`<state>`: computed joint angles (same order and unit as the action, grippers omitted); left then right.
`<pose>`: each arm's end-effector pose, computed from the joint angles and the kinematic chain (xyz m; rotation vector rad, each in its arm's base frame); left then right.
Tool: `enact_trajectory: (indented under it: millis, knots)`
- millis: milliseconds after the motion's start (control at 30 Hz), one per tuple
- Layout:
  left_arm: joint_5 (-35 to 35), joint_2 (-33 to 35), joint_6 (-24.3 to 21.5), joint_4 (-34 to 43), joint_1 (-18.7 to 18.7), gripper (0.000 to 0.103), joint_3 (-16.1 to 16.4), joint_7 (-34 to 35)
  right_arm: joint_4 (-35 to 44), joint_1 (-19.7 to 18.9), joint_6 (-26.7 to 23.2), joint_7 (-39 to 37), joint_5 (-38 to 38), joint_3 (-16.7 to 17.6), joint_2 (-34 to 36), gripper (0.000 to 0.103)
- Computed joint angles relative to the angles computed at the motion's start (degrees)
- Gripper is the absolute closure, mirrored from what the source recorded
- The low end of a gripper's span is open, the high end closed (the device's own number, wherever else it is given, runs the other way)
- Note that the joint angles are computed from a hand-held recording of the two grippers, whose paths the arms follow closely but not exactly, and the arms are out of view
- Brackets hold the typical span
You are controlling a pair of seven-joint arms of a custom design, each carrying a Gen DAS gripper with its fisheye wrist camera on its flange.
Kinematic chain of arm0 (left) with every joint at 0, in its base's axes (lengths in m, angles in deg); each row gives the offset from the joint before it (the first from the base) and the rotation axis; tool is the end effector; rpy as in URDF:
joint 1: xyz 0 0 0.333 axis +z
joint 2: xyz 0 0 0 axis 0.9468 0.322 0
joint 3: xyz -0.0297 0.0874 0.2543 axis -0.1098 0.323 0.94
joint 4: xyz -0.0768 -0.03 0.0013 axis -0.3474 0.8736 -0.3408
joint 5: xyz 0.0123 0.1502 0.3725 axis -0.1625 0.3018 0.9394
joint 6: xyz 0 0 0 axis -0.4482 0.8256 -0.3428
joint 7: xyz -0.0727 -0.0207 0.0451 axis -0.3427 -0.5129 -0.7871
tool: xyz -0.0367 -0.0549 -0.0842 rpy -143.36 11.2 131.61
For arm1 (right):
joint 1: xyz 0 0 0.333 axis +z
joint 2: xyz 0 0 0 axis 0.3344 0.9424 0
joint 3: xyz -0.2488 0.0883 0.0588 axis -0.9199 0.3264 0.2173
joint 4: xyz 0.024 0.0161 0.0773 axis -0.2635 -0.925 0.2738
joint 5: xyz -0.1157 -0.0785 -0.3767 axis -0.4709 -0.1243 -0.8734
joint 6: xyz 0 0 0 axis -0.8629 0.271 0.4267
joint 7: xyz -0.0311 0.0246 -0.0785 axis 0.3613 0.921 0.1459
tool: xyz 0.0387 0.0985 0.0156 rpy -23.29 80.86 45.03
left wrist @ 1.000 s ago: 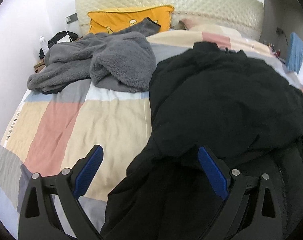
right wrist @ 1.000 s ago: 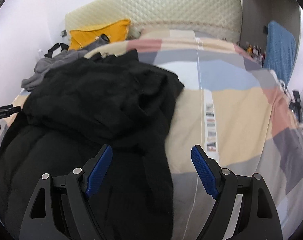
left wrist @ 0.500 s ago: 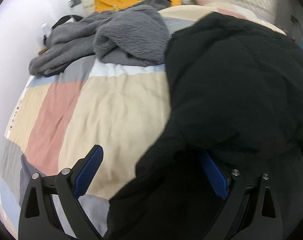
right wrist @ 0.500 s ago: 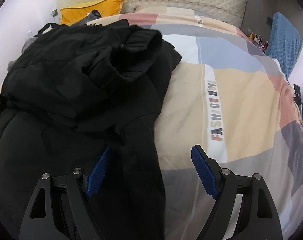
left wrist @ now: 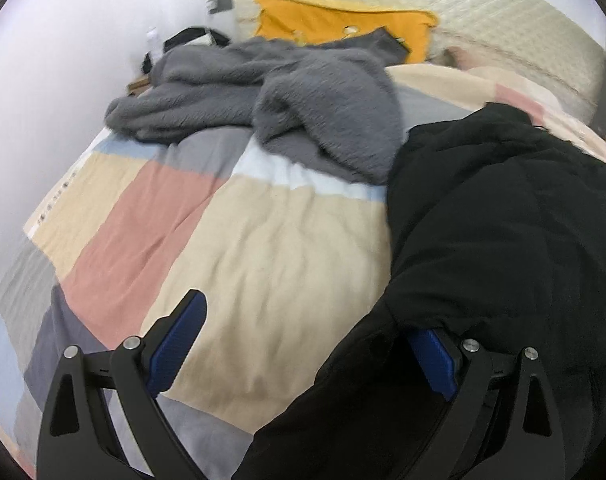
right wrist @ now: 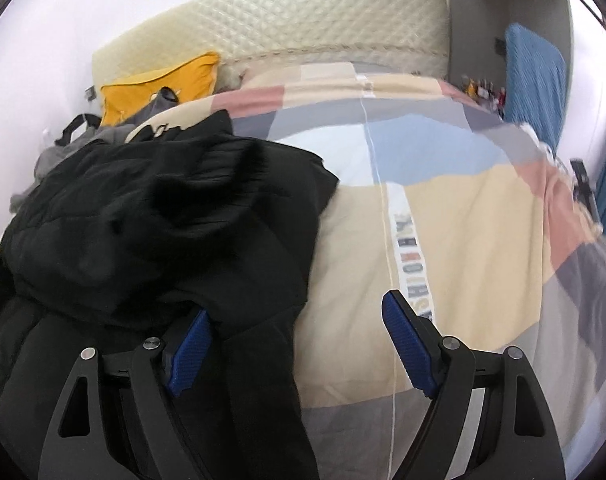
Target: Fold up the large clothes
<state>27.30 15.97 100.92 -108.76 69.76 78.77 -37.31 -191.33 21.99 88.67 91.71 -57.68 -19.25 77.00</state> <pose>0.5823 -0.0949 0.5096 -2.1095 1.3587 -0.3921 0.6105 -0.0203 0.5048 -1.8124 1.6048 -0.5502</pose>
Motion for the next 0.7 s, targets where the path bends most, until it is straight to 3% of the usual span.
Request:
enact_trajectory:
  millis: [100, 333, 533, 700]
  knots:
    - [-1.71, 1.25, -0.78, 0.54, 0.17, 0.007, 0.51, 0.39, 0.18, -0.11, -0.17, -1.1, -1.24, 0.03, 0.83, 0.022]
    - [-5.16, -4.85, 4.41, -4.96, 0.44, 0.007, 0.65, 6.7, -2.34, 0.09, -3.47, 1.5, -1.79, -0.26, -4.01, 0.022]
    - [-9.34, -13.97, 10.18, -11.73, 1.43, 0.007, -0.34, 7.13, -10.36, 2.04, -1.72, 6.76, -5.08, 0.23, -15.32, 0.021]
    - [-14.57, -24.2, 13.6, -20.2, 0.97, 0.007, -1.25, 9.4, -20.59, 6.26, -2.13, 8.29, -3.81, -1.36, -27.52, 0.02]
